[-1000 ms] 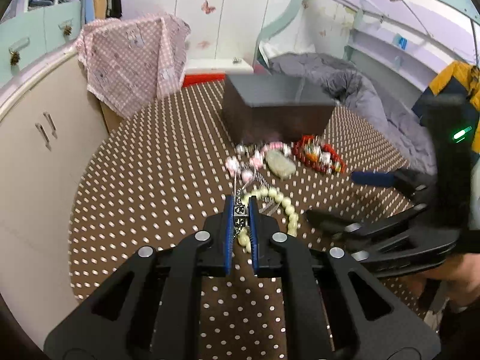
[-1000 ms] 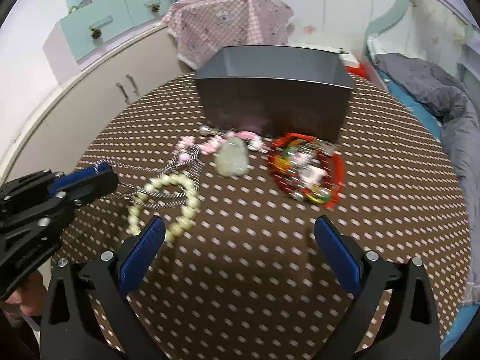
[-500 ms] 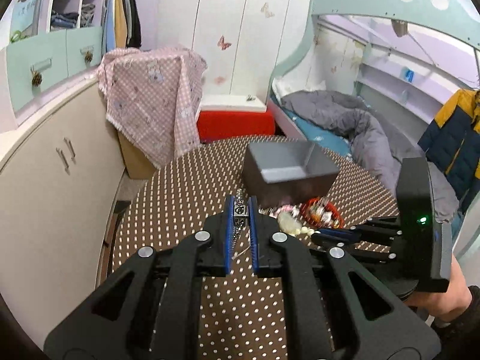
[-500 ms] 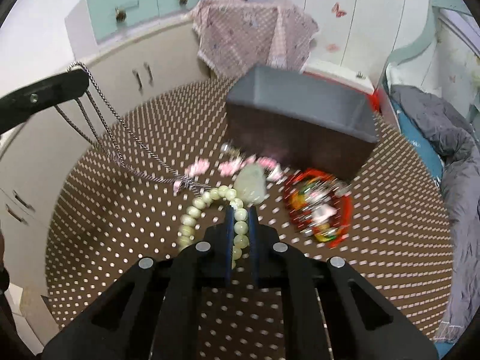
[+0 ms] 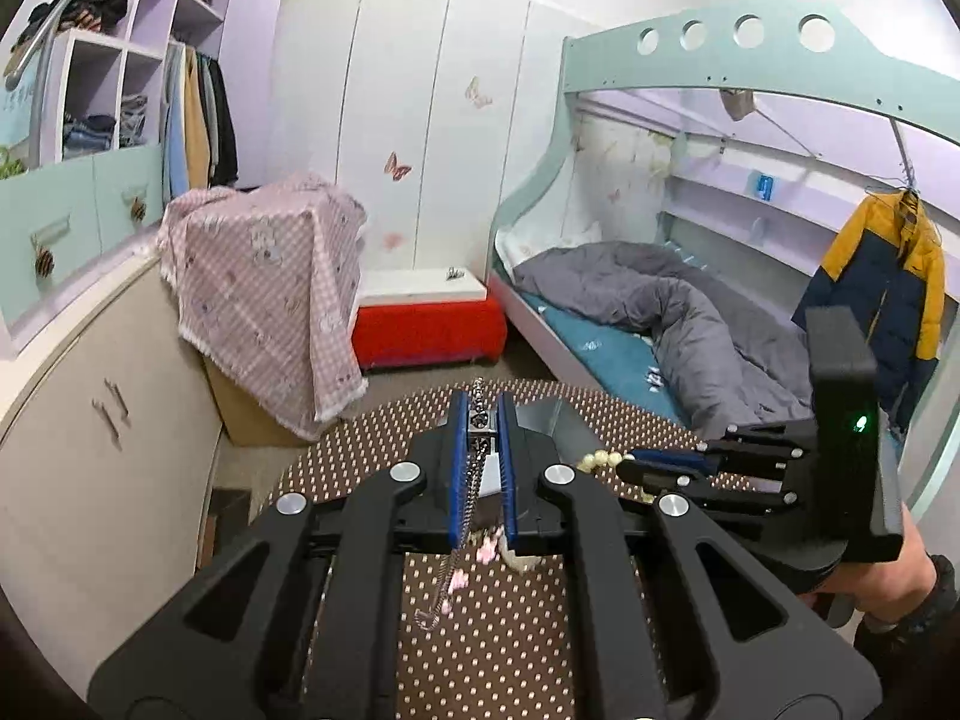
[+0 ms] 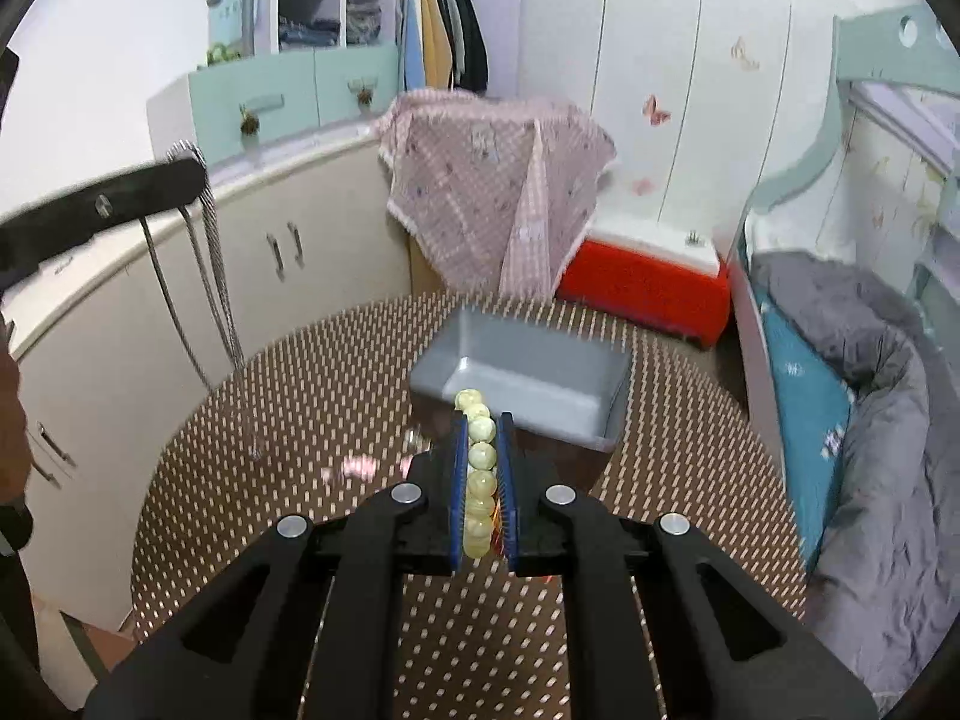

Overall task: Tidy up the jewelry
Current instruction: 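Lift the green bead bracelet with the left tool and carry it over the grey box, then open the left tool to drop the bracelet into the box and withdraw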

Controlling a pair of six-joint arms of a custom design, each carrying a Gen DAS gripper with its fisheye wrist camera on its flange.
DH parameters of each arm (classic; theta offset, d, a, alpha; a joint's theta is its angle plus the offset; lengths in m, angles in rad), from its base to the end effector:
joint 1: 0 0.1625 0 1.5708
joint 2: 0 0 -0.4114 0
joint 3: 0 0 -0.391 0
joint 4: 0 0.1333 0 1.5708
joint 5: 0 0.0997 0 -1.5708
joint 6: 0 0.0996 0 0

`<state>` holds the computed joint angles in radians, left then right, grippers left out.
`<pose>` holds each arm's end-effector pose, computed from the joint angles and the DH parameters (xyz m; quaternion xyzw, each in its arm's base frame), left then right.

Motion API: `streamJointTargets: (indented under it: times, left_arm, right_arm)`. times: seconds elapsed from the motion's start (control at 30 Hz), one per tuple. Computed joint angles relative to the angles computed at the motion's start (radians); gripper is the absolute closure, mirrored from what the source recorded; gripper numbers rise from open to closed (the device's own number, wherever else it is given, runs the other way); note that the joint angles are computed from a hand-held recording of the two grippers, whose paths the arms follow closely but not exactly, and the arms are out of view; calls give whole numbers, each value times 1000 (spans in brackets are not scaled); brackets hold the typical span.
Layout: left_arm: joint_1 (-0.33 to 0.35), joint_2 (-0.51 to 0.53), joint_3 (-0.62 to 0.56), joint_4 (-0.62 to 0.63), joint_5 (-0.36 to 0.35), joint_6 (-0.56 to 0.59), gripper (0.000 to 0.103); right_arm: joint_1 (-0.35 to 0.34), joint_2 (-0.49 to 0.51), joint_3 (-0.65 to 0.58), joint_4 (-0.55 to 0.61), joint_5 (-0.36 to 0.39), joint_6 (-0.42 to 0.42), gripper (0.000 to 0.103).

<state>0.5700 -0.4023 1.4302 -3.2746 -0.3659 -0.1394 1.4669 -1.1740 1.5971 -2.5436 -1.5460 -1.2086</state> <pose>-0.4509 -0.5578 0.0234 0.1538 0.7848 -0.5185 0.3026 0.0674 -0.6631 0.3486 0.5078 -0.8175 0.2223 0.1561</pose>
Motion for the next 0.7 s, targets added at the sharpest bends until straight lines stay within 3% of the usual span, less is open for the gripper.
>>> streamJointTargets:
  times: [0.13, 0.33, 0.63, 0.67, 0.7]
  left_arm:
    - [11, 32, -90, -55, -23, 116, 94]
    - [49, 83, -257, -22, -81, 208, 94]
    - [138, 161, -447, 217, -113, 83, 93]
    - [144, 168, -461, 244, -107, 72, 86]
    - [151, 170, -470, 293, -96, 33, 61]
  right_arm:
    - [24, 19, -58, 13, 32, -1, 95]
    - [57, 88, -203, 83, 68, 48, 95]
    - [66, 256, -408, 185, -22, 142, 94]
    - [64, 273, -426, 189, -35, 155, 94]
    - [63, 282, -437, 190, -41, 168, 87]
